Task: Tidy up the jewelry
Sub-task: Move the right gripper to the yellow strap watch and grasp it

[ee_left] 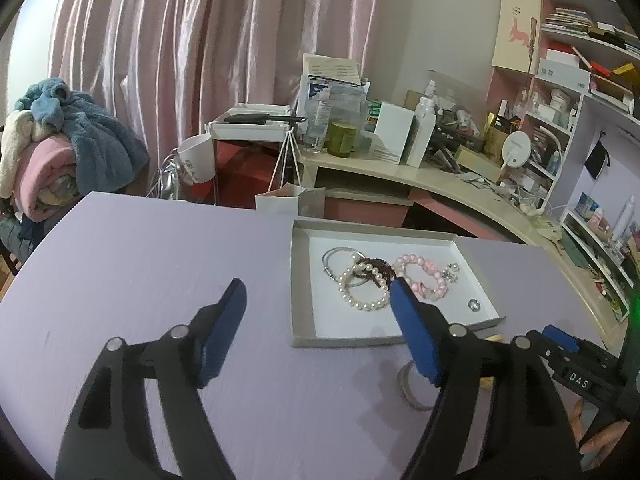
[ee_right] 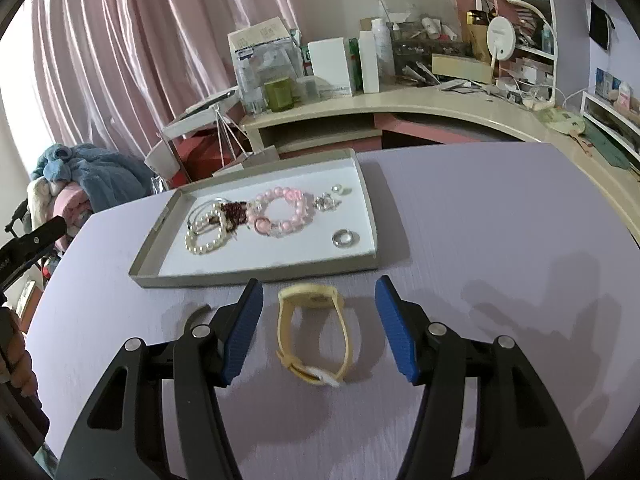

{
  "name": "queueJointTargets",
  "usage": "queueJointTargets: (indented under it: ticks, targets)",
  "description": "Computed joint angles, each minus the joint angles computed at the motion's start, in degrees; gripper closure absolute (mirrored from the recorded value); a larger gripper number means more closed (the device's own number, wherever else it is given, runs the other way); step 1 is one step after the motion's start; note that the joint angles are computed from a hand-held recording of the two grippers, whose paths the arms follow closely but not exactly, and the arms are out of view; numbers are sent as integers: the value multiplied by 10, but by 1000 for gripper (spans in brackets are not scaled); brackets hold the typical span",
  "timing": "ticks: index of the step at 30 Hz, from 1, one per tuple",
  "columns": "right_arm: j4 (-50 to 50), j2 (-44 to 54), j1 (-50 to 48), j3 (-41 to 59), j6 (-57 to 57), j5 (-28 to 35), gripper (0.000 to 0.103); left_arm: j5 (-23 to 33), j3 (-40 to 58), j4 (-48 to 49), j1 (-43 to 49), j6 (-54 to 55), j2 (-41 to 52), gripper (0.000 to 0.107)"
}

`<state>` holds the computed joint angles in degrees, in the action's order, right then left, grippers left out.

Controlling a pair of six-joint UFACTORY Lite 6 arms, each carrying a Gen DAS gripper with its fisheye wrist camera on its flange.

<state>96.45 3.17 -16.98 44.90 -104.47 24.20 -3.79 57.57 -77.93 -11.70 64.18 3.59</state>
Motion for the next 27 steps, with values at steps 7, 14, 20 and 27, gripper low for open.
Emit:
queueJointTargets:
  ticks: [7, 14, 20, 27]
  targets:
    - [-1, -15, -6, -25, -3, -2, 43, 6, -23, 74, 7, -74, -16, 31]
    - [-3, -17, -2, -28, 0, -4, 43, 8, -31, 134, 3, -133, -19, 31]
    - [-2, -13, -3, -29, -2, -4, 43, 9, -26, 45, -2, -45, -14, 31]
    - [-7, -3, 1, -23, 2, -7, 43, 10, -18, -67, -2, 67, -6, 31]
